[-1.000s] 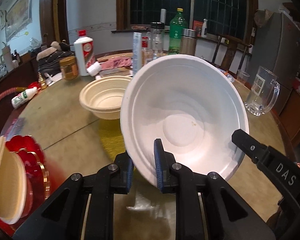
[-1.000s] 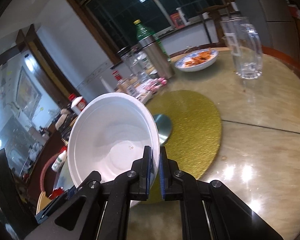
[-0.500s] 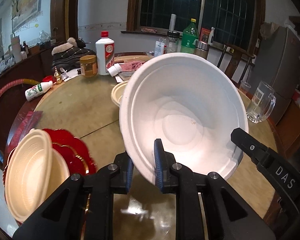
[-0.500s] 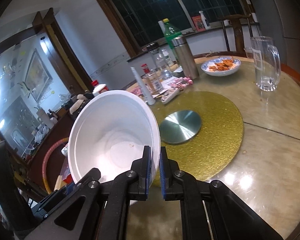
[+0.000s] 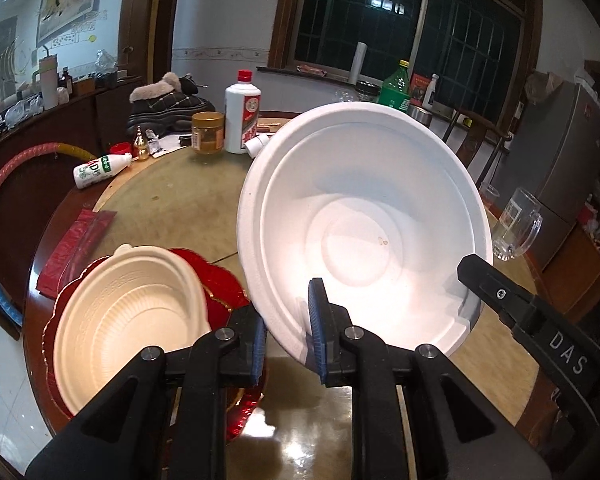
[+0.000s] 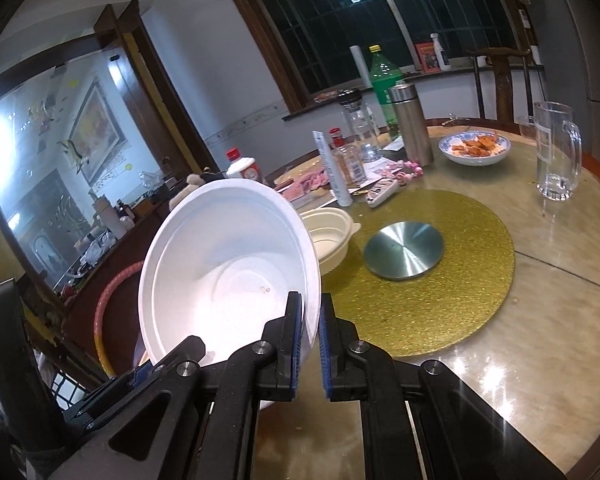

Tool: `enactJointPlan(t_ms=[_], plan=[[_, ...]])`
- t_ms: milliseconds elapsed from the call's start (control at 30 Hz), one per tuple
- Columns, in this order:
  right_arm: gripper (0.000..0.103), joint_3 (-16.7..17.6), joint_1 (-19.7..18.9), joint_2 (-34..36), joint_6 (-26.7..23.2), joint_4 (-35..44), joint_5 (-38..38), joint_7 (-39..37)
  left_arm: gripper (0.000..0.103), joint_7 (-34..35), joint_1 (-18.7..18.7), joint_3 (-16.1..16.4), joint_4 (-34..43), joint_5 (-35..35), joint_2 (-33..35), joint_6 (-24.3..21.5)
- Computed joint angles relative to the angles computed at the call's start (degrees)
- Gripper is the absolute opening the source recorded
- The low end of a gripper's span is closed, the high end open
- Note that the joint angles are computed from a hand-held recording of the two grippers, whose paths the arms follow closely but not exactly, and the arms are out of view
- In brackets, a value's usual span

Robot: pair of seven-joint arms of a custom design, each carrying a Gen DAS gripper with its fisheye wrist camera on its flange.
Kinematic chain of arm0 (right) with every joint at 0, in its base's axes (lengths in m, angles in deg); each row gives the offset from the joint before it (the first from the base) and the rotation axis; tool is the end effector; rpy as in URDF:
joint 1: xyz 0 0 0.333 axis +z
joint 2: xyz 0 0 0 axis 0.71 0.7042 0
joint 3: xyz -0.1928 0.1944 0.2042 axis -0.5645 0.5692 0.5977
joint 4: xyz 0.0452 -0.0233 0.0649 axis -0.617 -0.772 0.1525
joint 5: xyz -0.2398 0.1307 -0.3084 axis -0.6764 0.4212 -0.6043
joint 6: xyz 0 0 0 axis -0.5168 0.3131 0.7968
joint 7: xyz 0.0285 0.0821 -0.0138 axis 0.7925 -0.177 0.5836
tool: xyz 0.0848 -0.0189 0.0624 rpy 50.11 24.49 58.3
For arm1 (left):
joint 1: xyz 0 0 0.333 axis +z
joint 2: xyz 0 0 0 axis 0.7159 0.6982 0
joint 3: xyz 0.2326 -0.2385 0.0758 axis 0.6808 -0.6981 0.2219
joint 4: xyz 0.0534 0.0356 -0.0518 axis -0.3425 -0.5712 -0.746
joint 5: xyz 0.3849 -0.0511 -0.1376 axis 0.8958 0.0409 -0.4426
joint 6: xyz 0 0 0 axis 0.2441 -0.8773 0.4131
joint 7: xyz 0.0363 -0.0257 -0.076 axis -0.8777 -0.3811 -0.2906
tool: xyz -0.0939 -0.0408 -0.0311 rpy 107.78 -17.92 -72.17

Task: Organize plates and bowls
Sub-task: 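Carry the white foam bowl with both grippers toward the red plates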

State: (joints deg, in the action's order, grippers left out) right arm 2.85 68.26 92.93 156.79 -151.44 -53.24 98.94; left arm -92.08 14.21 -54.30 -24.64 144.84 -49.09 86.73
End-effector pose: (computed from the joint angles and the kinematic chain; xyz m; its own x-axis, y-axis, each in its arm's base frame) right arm 0.7039 0.4101 0.4523 0.4381 -0.8123 -0.3850 -0.6452 0.0141 -0.7639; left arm 0.6288 -0.4257 0.4460 0.3768 -0.9116 0.1641 -0.5323 -0.3581 -0.7671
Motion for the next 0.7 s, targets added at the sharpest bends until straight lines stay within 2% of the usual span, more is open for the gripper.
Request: enactJointPlan(t_ms=[200,600,700], plan=[[0.008,0.34,0.91,-1.17,0.57,-1.22,-0.42,-0.75,0.017,-3.61,0.47,-0.09,-4.57,2.17,-3.40,0.60],[0.008,-2.29,5.37,-1.26,-1.04,0.25,-3.54,1.27,0.017,-9.82,3.04,-2.52,-12.50,5.80,-9.27,-0.74],[0.008,-2.01,5.76,-1.16,-1.46,0.59,-4.14,1.17,0.017,-11.07,3.89,-3.21,-14.48,6.43,-10.80,-1.04]])
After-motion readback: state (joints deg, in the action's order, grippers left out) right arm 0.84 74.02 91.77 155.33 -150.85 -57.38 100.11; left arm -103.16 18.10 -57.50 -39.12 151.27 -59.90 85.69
